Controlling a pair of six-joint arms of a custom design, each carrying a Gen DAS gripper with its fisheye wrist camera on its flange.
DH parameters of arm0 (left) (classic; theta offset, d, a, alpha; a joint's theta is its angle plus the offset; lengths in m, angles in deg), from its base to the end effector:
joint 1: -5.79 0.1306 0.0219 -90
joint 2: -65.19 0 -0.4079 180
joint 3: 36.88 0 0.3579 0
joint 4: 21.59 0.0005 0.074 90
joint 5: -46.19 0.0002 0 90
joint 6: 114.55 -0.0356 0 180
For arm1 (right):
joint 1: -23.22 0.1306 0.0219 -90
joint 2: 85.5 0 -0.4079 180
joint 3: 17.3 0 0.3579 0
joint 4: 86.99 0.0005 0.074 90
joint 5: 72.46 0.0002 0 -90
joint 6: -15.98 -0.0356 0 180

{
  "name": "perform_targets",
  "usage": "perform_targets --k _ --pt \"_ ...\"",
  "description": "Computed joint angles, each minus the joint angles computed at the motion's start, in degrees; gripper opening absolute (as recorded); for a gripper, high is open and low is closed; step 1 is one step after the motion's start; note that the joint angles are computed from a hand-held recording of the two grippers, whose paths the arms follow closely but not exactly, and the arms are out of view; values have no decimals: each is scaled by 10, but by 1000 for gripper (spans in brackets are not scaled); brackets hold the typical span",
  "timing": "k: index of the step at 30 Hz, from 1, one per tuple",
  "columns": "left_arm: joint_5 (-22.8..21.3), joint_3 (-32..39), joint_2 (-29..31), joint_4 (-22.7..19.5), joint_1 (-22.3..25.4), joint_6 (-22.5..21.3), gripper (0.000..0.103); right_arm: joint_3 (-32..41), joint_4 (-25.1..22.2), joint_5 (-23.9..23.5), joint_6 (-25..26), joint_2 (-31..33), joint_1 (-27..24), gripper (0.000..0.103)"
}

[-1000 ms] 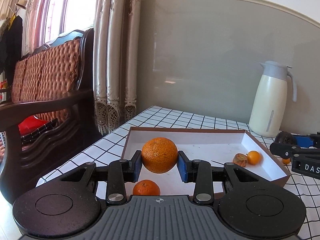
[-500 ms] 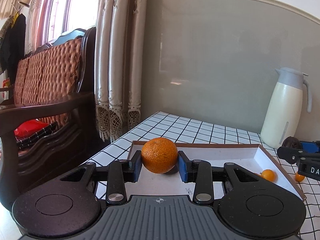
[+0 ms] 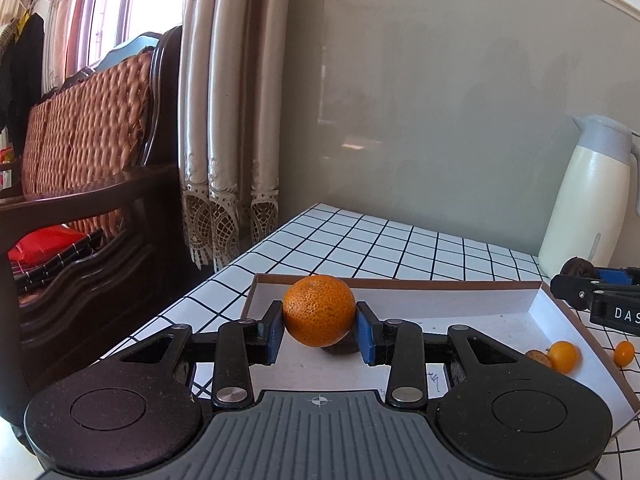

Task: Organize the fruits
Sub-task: 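Lower both held fruits into the tray and open both grippers, then withdraw both grippers from the tray back over the table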

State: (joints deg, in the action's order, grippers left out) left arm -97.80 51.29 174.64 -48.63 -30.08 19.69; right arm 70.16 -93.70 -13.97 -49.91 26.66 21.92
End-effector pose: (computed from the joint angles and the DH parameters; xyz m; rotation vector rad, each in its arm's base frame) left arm 0.4657 -0.3018 0.3143 -0.5328 1.9667 0.2900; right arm 0.5901 0.0047 0.3043 -0.7128 1.9167 0.3066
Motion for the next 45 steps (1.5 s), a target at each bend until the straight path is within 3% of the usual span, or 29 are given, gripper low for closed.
perform_targets --k 16,25,27,28,29,30,31,32,36,45 --pt "32 29 20 -43 31 9 38 64 -56 26 12 46 14 34" --pt "33 30 21 -38 32 6 38 76 -63 24 7 50 15 34" --pt "25 34 23 -45 31 8 38 69 -42 21 7 48 13 44" --pt "14 37 25 -52 29 11 45 51 1 36 2 41 14 81" --pt "-4 37 26 -53 26 14 61 29 57 48 -10 34 14 95" --pt "-29 32 23 -45 22 17 95 20 85 45 -19 33 12 97" --pt "-51 27 21 -32 18 15 103 22 85 36 -22 34 10 97" --pt "-71 23 18 -27 14 14 103 34 60 32 -25 35 9 97" --pt "-83 18 15 -36 16 32 103 34 62 39 -24 38 10 97" --pt "-74 16 17 -33 19 30 103 34 47 40 -33 38 7 97"
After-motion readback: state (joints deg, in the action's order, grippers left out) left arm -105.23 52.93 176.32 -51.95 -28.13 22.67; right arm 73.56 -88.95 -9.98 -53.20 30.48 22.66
